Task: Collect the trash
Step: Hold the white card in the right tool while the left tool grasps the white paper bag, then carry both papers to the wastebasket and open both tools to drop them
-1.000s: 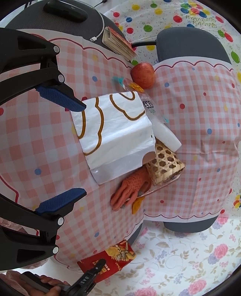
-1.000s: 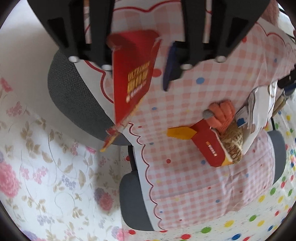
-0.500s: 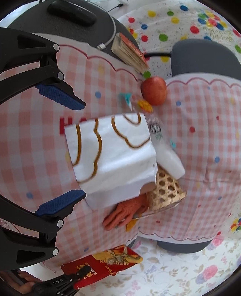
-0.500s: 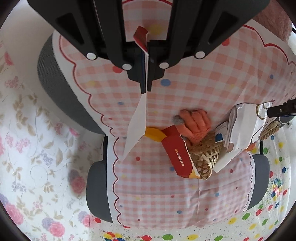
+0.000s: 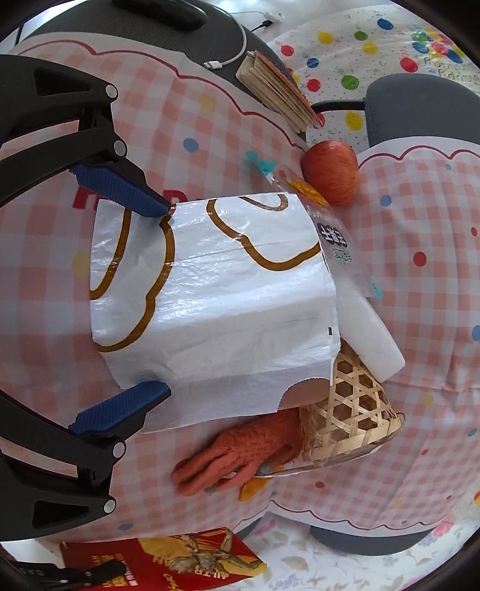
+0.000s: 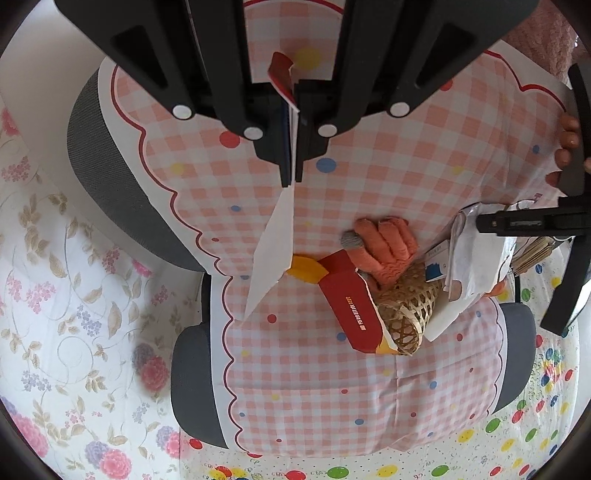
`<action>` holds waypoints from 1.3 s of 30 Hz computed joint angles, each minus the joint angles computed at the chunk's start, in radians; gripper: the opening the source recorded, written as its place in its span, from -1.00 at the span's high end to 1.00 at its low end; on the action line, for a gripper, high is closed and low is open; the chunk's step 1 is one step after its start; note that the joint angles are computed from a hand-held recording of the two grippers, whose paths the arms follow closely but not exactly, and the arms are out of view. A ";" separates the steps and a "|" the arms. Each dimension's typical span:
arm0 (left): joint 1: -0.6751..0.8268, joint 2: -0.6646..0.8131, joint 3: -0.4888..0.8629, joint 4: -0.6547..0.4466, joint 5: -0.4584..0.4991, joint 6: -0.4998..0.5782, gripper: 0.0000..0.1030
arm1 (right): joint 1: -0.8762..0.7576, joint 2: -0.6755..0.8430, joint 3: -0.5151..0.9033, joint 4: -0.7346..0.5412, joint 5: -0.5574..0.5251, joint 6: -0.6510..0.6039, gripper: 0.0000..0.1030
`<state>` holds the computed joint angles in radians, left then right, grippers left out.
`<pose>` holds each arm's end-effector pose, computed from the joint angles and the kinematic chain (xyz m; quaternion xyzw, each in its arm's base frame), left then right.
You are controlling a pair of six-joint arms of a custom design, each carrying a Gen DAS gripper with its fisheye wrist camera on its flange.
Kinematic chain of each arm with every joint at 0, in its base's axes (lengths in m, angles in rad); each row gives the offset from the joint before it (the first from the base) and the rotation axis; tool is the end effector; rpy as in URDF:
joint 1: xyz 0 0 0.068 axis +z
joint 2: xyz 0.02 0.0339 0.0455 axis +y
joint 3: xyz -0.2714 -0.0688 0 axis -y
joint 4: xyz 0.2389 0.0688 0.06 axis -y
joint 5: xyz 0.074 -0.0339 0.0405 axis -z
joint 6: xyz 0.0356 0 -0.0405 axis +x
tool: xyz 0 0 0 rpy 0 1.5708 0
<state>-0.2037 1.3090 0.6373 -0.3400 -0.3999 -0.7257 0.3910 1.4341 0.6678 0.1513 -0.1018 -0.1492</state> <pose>0.2288 -0.0331 0.1834 -0.2960 0.8960 0.0495 0.3273 0.2631 0.1124 0.1968 -0.2592 0.8484 0.1002 0.4505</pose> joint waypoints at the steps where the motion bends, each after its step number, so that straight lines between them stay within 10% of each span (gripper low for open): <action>1: -0.002 0.008 0.000 0.009 -0.003 0.002 -0.73 | 0.001 -0.001 -0.001 0.000 0.000 0.000 0.97; 7: -0.028 -0.040 -0.023 -0.003 -0.035 0.028 -0.12 | -0.002 -0.013 -0.008 -0.009 -0.002 0.005 0.97; 12: -0.015 -0.225 -0.093 -0.029 0.033 0.095 0.86 | -0.015 -0.034 -0.012 -0.029 -0.017 0.013 0.97; 18: -0.064 -0.635 -0.092 -0.211 0.002 0.190 0.93 | -0.040 -0.117 0.008 -0.094 -0.065 0.013 0.97; 26: -0.340 -0.638 -0.003 -0.377 -0.247 0.082 0.93 | -0.087 -0.266 0.025 -0.217 -0.129 -0.007 0.97; 31: -0.573 -0.535 -0.025 -0.296 -0.370 0.007 0.92 | -0.120 -0.370 -0.009 -0.304 -0.127 -0.032 0.97; 39: -0.768 -0.302 -0.042 -0.017 -0.287 0.031 0.92 | -0.261 -0.661 -0.055 -0.579 -0.139 -0.089 0.97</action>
